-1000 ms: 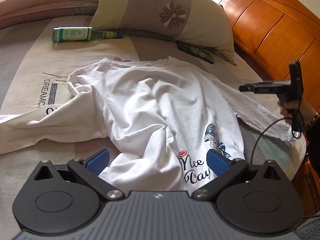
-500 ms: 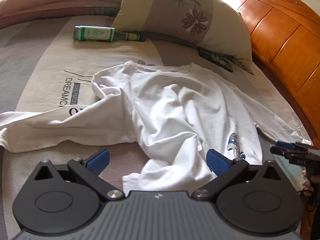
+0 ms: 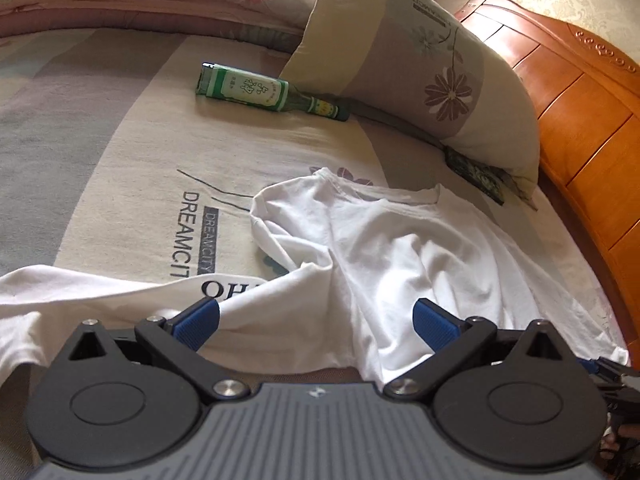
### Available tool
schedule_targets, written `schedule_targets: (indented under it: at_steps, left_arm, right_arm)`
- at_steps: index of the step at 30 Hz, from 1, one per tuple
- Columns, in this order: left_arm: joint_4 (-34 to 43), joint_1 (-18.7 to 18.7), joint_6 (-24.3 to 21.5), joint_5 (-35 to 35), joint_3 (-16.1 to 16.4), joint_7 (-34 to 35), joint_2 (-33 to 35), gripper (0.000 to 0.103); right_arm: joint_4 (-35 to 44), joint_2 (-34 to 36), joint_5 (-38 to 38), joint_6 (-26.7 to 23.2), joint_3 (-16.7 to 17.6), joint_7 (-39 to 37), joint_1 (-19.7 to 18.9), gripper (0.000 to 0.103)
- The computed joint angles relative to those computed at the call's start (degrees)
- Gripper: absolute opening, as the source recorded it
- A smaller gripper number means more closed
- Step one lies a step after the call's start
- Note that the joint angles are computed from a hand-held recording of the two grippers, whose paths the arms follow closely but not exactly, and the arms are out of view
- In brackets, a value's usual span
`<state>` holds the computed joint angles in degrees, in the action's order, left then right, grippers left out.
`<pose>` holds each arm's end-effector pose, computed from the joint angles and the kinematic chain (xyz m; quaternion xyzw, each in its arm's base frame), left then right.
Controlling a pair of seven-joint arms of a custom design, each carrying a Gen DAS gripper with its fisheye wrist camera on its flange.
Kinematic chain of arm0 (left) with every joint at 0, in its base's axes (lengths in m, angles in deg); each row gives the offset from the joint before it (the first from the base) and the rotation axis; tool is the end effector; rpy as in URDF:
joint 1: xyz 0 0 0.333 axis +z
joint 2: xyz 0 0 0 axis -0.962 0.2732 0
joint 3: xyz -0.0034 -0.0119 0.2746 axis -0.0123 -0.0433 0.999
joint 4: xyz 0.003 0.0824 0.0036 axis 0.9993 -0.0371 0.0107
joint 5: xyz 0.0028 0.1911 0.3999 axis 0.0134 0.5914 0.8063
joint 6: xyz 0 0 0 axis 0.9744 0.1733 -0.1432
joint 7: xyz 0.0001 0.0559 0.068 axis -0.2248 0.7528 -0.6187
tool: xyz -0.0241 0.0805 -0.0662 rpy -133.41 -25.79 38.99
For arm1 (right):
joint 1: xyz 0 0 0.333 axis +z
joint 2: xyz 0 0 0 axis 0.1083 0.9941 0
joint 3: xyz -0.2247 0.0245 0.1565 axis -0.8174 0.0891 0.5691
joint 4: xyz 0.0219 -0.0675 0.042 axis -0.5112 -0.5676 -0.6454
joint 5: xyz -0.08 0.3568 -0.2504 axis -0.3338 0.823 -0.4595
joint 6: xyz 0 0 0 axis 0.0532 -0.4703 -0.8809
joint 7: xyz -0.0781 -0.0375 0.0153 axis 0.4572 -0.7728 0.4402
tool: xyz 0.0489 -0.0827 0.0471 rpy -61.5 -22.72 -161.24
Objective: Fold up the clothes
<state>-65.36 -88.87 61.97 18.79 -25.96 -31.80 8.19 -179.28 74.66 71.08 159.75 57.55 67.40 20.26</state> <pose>0.6040 -0.3146 0.4998 -0.7836 0.4853 -0.3442 0.1789 0.6986 0.2277 0.4343 -0.7977 0.4590 -0.1116 0.3750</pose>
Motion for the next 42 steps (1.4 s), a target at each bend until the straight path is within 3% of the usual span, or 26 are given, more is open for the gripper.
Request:
schedule_targets:
  at_steps: [5, 7, 9, 14, 17, 20, 23, 29, 36, 38, 39, 42]
  left_arm:
    - [-1.9, 2.89, 6.26, -9.2, 0.58, 1.99, 2.06, 0.102]
    - [-4.66, 4.27, 11.25, -14.4, 0.49, 2.42, 1.82, 0.102]
    - [-7.14, 4.13, 14.81, -11.69, 1.76, -2.43, 0.8, 0.102]
    - [-9.98, 4.36, 14.72, -2.03, 3.56, -14.64, -1.73, 0.098]
    - [-10.55, 5.19, 11.88, -3.24, 2.81, -13.1, -3.31, 0.097]
    - [-7.97, 4.98, 3.77, -4.05, 1.78, -7.99, -3.57, 0.096]
    - [-7.57, 4.75, 1.85, -6.12, 1.25, -4.7, -4.39, 0.096]
    - [-6.75, 2.9, 6.7, -7.89, -0.32, 0.91, -4.08, 0.098]
    - [-1.7, 2.76, 17.51, -19.04, -2.38, 11.68, 4.51, 0.098]
    - [-0.92, 1.12, 16.41, -15.27, -0.09, 5.6, 5.87, 0.098]
    - [-0.5, -1.09, 13.03, -10.2, 2.64, -0.16, 5.68, 0.097]
    - [-4.88, -1.63, 12.79, 1.63, 5.0, -13.98, 1.94, 0.093]
  right_arm:
    - [0.04, 0.14, -0.85, -0.05, -0.26, 1.37, 0.34, 0.071]
    - [-0.1, 0.03, -1.02, 0.23, -0.32, 1.5, 0.34, 0.072]
    - [-0.22, -0.06, -1.19, 0.51, -0.39, 1.65, 0.35, 0.073]
    - [-0.07, 0.3, -1.07, 0.7, -0.46, 2.81, 0.19, 0.073]
    - [-0.27, 0.18, -1.07, 0.59, -0.38, 2.72, 0.08, 0.073]
    - [-0.48, 0.13, -1.35, 0.88, -0.48, 2.91, 0.16, 0.073]
    - [-0.39, 0.21, -1.01, 0.89, -0.37, 3.16, 0.04, 0.073]
    - [-0.82, -0.44, 0.38, 0.87, 0.22, 1.91, -0.22, 0.073]
    - [-2.8, -2.4, 3.04, 0.87, 0.88, -0.26, -0.2, 0.074]
    - [-3.52, -3.03, 3.71, 0.89, 0.88, -0.75, -0.16, 0.075]
    - [-3.99, -3.41, 3.77, 1.04, 0.76, -0.76, -0.07, 0.075]
    - [-5.11, -4.16, 3.12, 1.49, 0.16, -0.25, 0.2, 0.076]
